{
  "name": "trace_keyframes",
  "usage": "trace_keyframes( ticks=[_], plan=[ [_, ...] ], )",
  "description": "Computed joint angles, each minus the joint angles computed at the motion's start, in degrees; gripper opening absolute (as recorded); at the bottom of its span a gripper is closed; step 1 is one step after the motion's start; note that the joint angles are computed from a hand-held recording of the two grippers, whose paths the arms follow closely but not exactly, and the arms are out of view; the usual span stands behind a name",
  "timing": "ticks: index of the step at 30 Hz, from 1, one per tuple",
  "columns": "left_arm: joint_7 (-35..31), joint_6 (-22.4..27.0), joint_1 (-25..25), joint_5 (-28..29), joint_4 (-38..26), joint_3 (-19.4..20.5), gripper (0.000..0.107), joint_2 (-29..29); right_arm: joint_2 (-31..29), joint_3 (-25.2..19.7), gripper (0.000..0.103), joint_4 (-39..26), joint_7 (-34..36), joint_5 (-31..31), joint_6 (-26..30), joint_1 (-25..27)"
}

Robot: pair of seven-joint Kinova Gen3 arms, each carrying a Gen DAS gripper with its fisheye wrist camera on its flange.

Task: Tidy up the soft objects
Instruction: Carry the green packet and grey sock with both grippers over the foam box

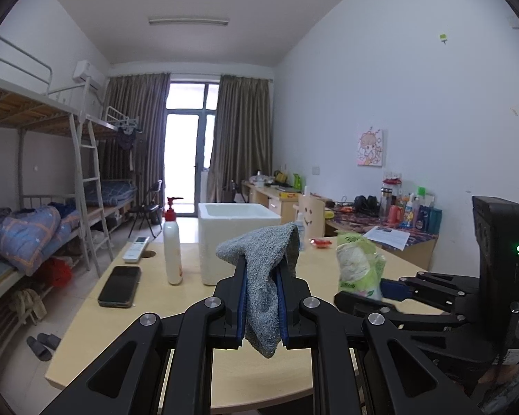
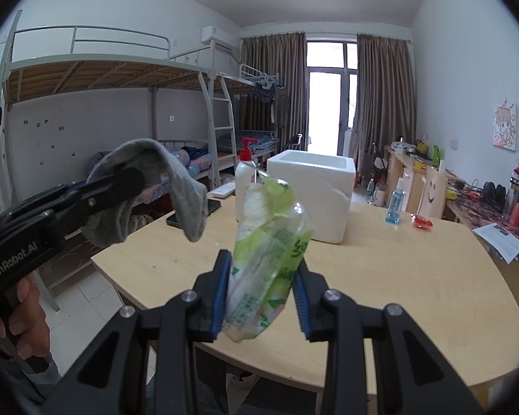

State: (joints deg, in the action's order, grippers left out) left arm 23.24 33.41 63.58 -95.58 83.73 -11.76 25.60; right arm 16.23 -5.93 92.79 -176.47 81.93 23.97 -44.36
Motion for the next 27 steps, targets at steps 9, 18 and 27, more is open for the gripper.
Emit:
trace_keyframes(
  ticks=[9,18,27],
  plan=[
    [-3.0,-0.1,-6.2,-0.4,-2.5,6.2,0.015,0.7,1.5,1.2,0.038,-2.8,1.4,-0.5,-1.5,0.7],
    [-10.0,0.4,-12.1,3.3,-6.8,12.1,0.015,2.1,3.1,3.5,0.038,-7.2,9.5,-8.6,-3.8,1.1],
    [-19.3,-0.5,-12.1,12.1,-13.0,9.9,0.015,4.5,4.8,7.2,0.038,-11.2,18.4,-18.0,-5.5,0.2]
  ],
)
